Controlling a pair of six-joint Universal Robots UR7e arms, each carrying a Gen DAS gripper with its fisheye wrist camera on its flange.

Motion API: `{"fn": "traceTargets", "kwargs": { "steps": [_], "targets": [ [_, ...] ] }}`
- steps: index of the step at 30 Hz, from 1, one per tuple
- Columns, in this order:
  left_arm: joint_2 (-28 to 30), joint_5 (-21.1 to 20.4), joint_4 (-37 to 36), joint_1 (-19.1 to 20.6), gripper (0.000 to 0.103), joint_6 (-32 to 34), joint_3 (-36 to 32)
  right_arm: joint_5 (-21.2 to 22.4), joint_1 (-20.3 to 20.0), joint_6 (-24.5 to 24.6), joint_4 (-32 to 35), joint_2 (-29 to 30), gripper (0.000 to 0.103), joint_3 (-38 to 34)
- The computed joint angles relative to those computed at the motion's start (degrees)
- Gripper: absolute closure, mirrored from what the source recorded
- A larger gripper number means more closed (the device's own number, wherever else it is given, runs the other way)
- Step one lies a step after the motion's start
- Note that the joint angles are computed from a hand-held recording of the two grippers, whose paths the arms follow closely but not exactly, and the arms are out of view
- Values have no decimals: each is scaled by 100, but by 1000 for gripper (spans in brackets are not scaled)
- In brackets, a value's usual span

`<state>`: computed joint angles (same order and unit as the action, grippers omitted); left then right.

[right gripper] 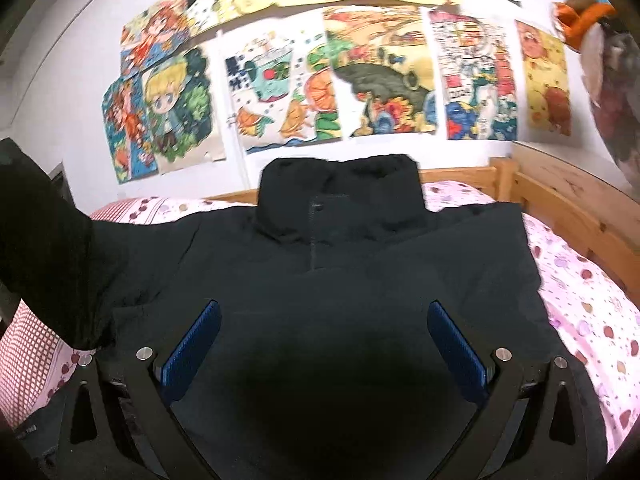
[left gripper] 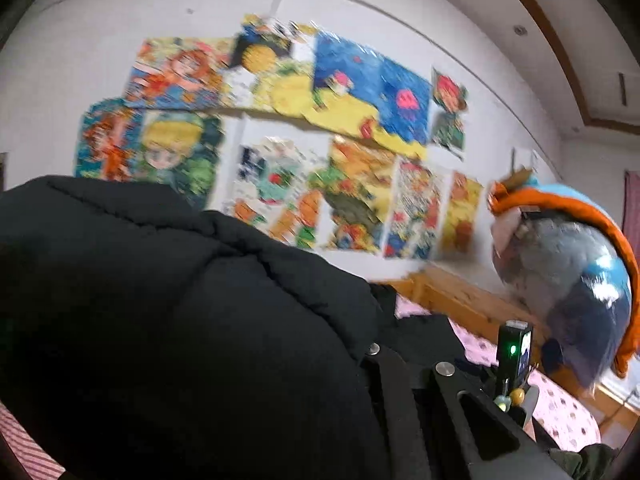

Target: Fold large clothes

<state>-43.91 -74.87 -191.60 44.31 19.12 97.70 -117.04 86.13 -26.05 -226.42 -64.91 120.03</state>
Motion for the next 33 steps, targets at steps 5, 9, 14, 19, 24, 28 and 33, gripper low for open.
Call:
{"fn": "traceTargets", "kwargs": {
  "steps": [5,9,14,19,24,28,33],
  "targets": [
    [261,-136,630,-32,93,93,-106,147,-194,254,-254,-190,2,245],
    [494,-217,1243,-41,93,236,-245,-352,-160,-190,-624,-119,2,189],
    [731,-291,1852,-38,93,323,-369,-816,-30,-1007,-1106,61,2,82],
    [916,-277,2493,-7,93,290,-576,-1042,1,-1207,-1212,48,2,116],
    [1041,-186,3166,44,93,100,-801,-985,-108,-965,-1099,-63,2,226],
    [1081,-115,3594,82,93,-26,-909,-1012,-150,-908,-1033,-40,2,204],
    [1063,-129,3782,90,93,-5,-937,-1093,-179,-905,-944,34,2,154]
  ]
}}
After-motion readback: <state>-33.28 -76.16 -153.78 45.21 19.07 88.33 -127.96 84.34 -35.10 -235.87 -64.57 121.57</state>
